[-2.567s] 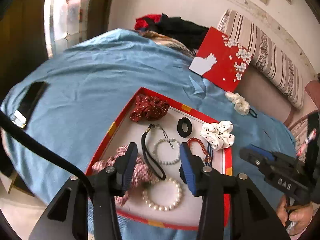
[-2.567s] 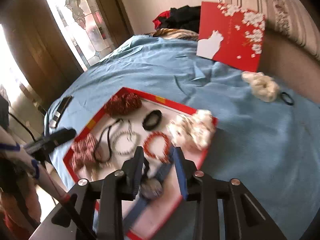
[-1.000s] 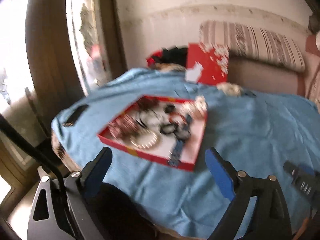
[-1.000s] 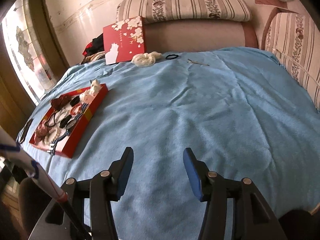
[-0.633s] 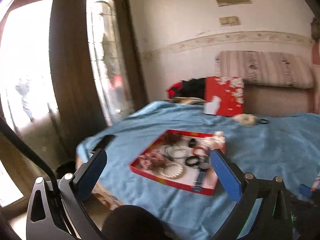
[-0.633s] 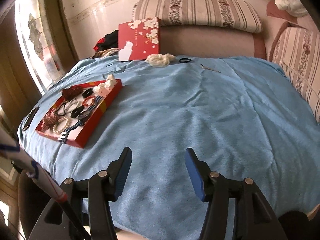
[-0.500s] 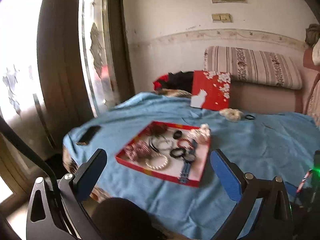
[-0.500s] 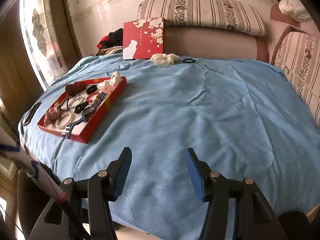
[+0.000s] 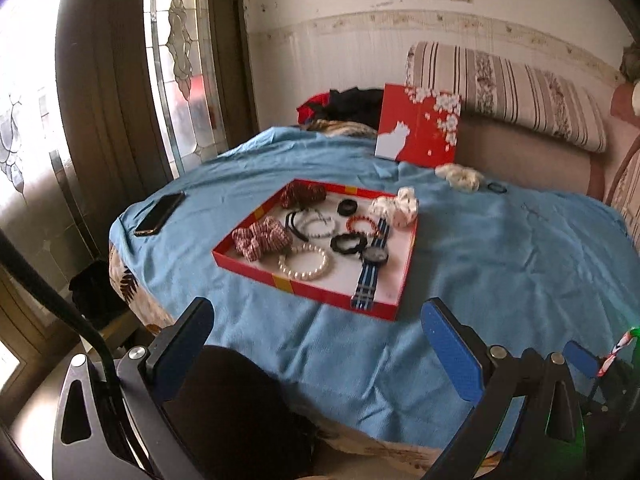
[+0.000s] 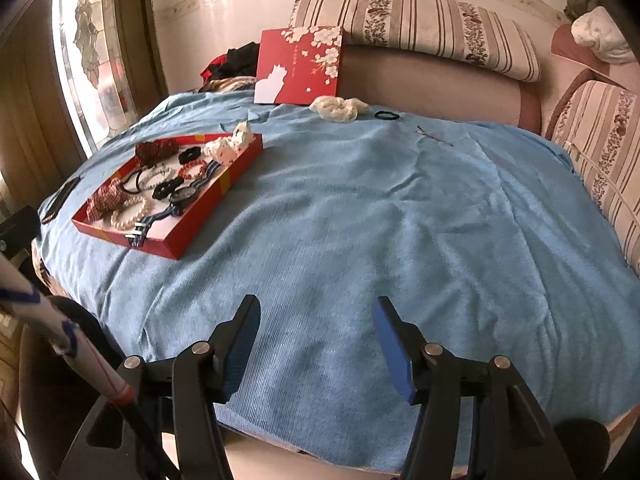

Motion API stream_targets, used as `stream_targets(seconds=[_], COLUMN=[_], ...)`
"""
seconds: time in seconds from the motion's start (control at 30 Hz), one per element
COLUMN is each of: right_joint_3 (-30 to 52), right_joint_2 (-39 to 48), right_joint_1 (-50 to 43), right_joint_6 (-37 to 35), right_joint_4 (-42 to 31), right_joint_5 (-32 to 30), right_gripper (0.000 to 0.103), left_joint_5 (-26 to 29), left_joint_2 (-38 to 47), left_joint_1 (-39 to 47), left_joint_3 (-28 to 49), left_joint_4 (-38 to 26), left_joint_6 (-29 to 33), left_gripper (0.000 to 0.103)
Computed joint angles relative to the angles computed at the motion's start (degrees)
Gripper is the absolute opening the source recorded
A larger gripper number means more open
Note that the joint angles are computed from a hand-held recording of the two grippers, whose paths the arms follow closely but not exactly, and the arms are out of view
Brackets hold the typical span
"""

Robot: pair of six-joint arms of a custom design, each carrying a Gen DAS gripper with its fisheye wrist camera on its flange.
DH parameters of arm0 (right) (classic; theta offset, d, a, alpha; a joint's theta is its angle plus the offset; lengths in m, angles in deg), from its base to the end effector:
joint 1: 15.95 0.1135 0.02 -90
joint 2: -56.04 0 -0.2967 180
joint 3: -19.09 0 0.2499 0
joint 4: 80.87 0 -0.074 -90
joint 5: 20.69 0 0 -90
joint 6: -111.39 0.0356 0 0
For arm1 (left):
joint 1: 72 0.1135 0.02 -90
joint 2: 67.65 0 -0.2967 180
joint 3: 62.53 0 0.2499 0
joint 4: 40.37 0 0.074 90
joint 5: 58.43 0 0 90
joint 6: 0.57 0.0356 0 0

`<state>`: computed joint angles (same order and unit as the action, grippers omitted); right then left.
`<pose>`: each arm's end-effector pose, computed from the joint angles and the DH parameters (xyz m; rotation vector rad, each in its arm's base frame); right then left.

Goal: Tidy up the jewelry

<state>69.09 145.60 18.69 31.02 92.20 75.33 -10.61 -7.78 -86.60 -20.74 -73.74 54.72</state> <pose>0.2372 0.1593 0.1717 -0.4685 2.3438 0.2429 0.1717 -0.0200 0.2141 -0.6781 2.1201 0.4514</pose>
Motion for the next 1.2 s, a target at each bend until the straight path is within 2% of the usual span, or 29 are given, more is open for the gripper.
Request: stream_targets(seconds=[0.17,0.37,0.63,1.2], right_joint_3=[0.3,1.3,1.6,0.9], right_joint_2=[1.7,3.7,5.0,4.8], right_joint_1=[0.8,1.5,2.4,1.7], right_joint_6=[0.4,1.0,0.7,0.8], right_joint_4=[-0.2,-1.3,-1.0,-0.1], right_joint_5=[0.8,1.6,2.7,2.5], right_gripper=[0.063,0.064,0.065,0.066], left_joint_5=[4.8,5.5,9.4,9.4], left_joint_2=[3.7,5.3,5.8,6.2], left_joint_1=[2.8,3.3,6.0,4.8], left_joint_3=[-0.6,-1.4,-2.0,-2.0], left_joint_4=[2.0,3.5,5.6,5.7], left_joint_6=[1.7,3.1,5.1,5.2], left_gripper=[0.103,0.103,0.103,0.103])
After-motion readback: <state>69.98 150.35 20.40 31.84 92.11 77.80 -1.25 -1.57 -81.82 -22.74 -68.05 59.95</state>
